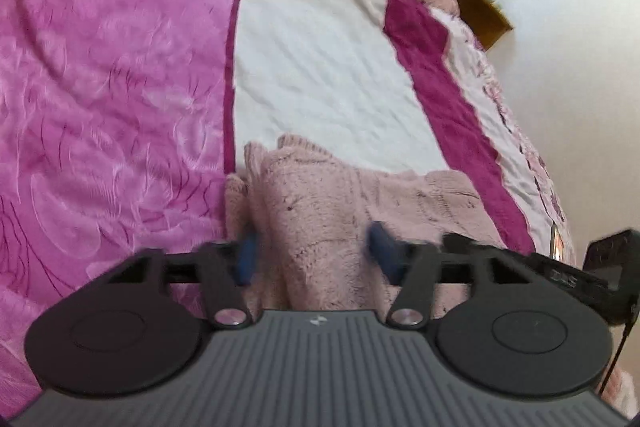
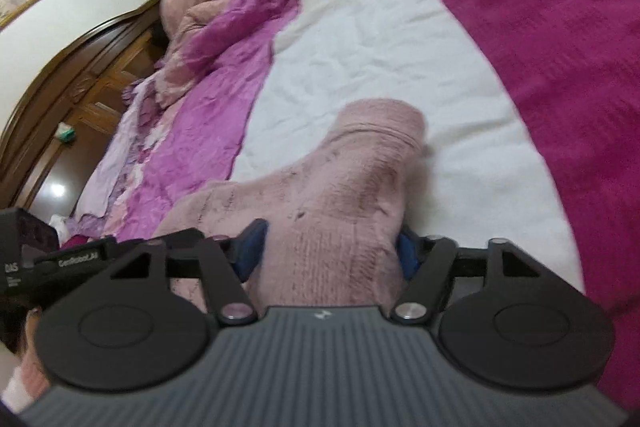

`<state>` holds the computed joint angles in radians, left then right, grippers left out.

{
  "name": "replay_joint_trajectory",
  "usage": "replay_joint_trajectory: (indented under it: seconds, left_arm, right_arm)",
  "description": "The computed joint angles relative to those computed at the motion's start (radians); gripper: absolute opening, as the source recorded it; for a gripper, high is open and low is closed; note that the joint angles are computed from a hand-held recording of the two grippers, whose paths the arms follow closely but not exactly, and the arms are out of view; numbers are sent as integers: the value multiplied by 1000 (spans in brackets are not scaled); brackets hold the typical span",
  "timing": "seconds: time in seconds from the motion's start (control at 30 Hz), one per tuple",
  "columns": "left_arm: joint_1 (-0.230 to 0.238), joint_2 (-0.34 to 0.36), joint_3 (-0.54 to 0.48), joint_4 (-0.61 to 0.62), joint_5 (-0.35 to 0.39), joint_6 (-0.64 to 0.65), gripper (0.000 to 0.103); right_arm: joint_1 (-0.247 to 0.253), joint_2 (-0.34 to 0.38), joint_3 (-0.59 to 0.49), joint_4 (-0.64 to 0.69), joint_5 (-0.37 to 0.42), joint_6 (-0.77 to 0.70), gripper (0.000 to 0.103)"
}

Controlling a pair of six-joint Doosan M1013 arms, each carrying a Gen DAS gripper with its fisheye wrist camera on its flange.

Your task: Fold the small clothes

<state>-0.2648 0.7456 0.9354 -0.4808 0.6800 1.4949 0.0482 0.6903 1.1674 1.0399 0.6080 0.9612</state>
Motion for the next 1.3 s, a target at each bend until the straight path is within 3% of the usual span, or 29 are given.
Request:
replay_joint_trajectory:
  seconds: [0.07, 0.13, 0.17, 0.27, 0.5, 0.67, 0.8, 0.9, 1.0, 1.17, 1.3]
  left_arm:
    - [-6, -34, 60, -16, -91, 71, 37]
    - [-8, -54, 95, -24, -140, 105, 35]
    - [-10, -54, 91, 13, -134, 83, 35]
    - [-21, -17, 27, 158, -63, -15, 35]
    - [-29, 16, -28, 248, -19, -44, 40]
    - [-35, -19, 5, 295, -14, -72, 42]
    - [-50, -64, 50, 364, -24, -103, 45]
    - [-58, -108, 102, 366, -52, -113, 54]
    - [-68, -141, 138, 376, -43, -138, 55]
    - [-88, -179, 190, 403, -15, -171, 56]
    - [-109, -189, 223, 516, -4, -219, 57]
  right_arm:
    - [-3, -18, 44, 201, -19, -248, 44]
    - [1, -27, 62, 266, -40, -349, 43]
    - [6, -26, 59, 221, -73, -320, 43]
    - [22, -2, 16, -60, -143, -34, 43]
    - [32, -1, -8, -206, -145, 115, 46]
    - [41, -52, 52, -200, -212, 114, 47]
    - [43, -109, 123, -106, -270, 0, 47]
    - [44, -145, 166, -67, -280, -50, 47]
    - [48, -175, 205, -46, -270, -89, 47]
    - [64, -212, 260, -111, -263, -54, 47]
    - [81, -220, 284, -174, -277, -48, 47]
